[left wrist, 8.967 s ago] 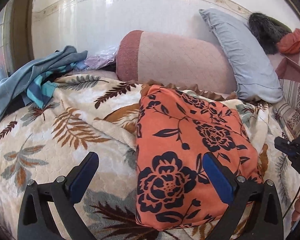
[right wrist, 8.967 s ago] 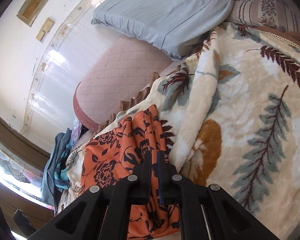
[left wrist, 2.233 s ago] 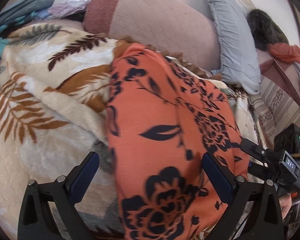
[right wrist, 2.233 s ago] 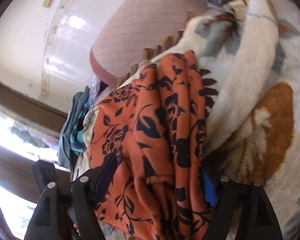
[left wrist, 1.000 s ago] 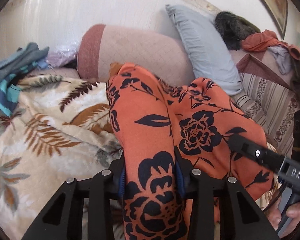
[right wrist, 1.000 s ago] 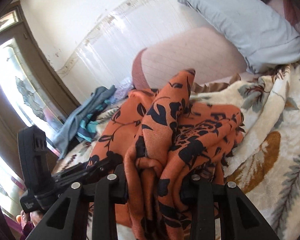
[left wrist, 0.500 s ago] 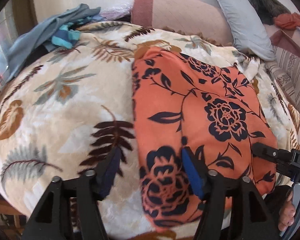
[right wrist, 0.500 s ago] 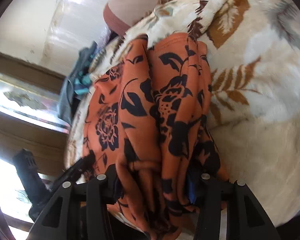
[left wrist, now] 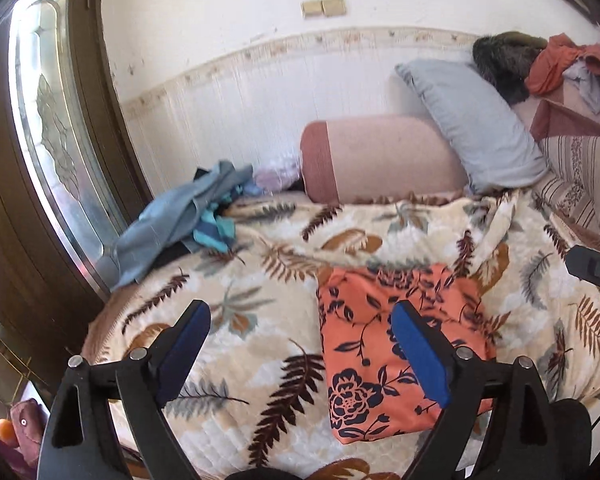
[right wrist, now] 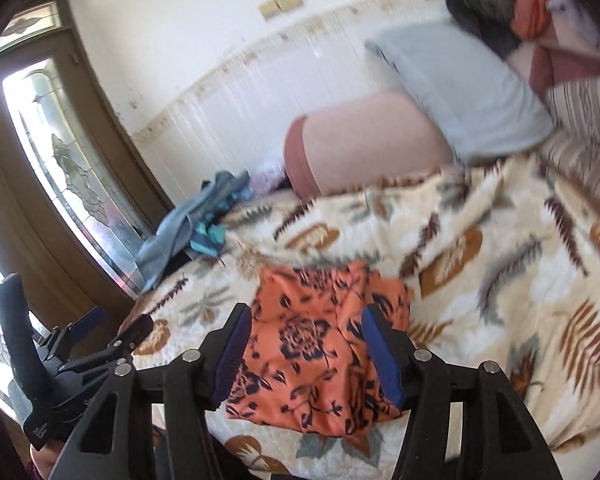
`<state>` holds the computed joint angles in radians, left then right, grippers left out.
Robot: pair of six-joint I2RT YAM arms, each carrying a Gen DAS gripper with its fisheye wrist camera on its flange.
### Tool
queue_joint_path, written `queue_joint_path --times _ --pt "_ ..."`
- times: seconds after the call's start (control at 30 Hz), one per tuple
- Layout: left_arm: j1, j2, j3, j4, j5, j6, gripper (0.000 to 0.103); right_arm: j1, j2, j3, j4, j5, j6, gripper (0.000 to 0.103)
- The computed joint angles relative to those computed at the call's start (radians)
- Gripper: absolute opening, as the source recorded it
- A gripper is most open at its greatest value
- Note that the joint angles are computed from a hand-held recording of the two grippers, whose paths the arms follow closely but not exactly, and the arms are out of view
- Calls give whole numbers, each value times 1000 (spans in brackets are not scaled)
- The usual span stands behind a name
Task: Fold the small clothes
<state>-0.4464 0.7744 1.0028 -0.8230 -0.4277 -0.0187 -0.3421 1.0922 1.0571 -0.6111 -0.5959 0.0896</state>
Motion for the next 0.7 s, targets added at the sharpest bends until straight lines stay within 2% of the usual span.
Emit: queue_joint_path --times 0.27,0.43,0.57,0.7 --pt "-47 -34 151 -128 -77 -42 96 93 -120 96 -84 99 9 63" --pt "-22 -56 179 -154 -78 -45 100 157 -163 103 -100 172 20 63" --pt "-42 -68 190 -176 -99 -53 100 233 -184 97 -106 261 29 63" --pt "-46 -73 196 -194 -91 -56 100 284 -196 85 -115 306 40 63"
